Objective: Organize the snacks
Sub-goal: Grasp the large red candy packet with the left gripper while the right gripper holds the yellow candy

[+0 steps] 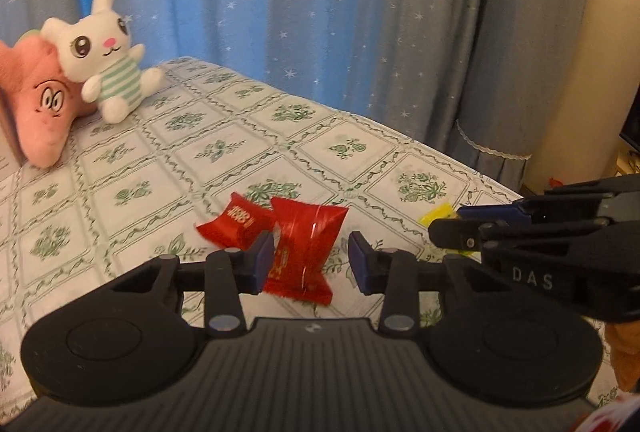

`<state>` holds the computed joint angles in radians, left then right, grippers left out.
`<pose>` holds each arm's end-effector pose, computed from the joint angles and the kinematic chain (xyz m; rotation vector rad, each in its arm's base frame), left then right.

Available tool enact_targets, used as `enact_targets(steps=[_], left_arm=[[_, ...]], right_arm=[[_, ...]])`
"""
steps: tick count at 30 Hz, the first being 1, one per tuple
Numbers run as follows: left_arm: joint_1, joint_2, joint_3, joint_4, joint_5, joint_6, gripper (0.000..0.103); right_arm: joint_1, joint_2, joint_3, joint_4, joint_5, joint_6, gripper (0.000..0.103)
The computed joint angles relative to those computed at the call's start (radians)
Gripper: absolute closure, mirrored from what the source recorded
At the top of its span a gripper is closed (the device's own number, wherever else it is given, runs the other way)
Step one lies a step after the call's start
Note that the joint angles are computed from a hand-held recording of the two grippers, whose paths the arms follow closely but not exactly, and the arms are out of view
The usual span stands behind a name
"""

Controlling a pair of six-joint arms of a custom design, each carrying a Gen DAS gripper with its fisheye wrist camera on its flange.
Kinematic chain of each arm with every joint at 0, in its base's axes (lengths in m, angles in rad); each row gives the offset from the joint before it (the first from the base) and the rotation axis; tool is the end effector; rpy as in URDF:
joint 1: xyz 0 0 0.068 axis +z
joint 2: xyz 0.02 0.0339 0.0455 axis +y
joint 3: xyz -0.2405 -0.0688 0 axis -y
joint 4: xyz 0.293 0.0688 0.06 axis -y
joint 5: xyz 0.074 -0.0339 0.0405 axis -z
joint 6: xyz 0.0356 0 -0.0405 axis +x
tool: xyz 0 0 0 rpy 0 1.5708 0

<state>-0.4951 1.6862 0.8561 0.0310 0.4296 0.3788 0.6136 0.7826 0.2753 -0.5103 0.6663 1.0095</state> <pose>0.3131 -0.1859 0.1004 1.1773 2.0310 -0.5645 0.1666 0.0904 0.1064 0.6720 2.2045 -0.0741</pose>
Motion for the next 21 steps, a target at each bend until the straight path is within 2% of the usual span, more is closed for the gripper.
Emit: enact_targets(steps=[6,11,15,21], left_arm=[[-0.014,0.071,0.061,-0.018,-0.035,0.017,0.072],[-0.017,0.07,0.06,-0.031,-0.055,0.019,0.082],[-0.018,0.01,0.011,-0.039,-0.084,-0.007,0.083],[0.015,-0.176,-0.137,-0.059,-0.108,-0.096,0.084]], right_arm=[[-0.003,0.002,-0.003,0.013,-0.009,0.001,0.083],[-0.006,0.016,-0.001,0.021,-0.007,0.001,0.083],[0.001,0.017,0.0,0.022,0.0,0.001,0.083],[0.024,0.01,0.003,0.021,0.013,-0.005,0.083]])
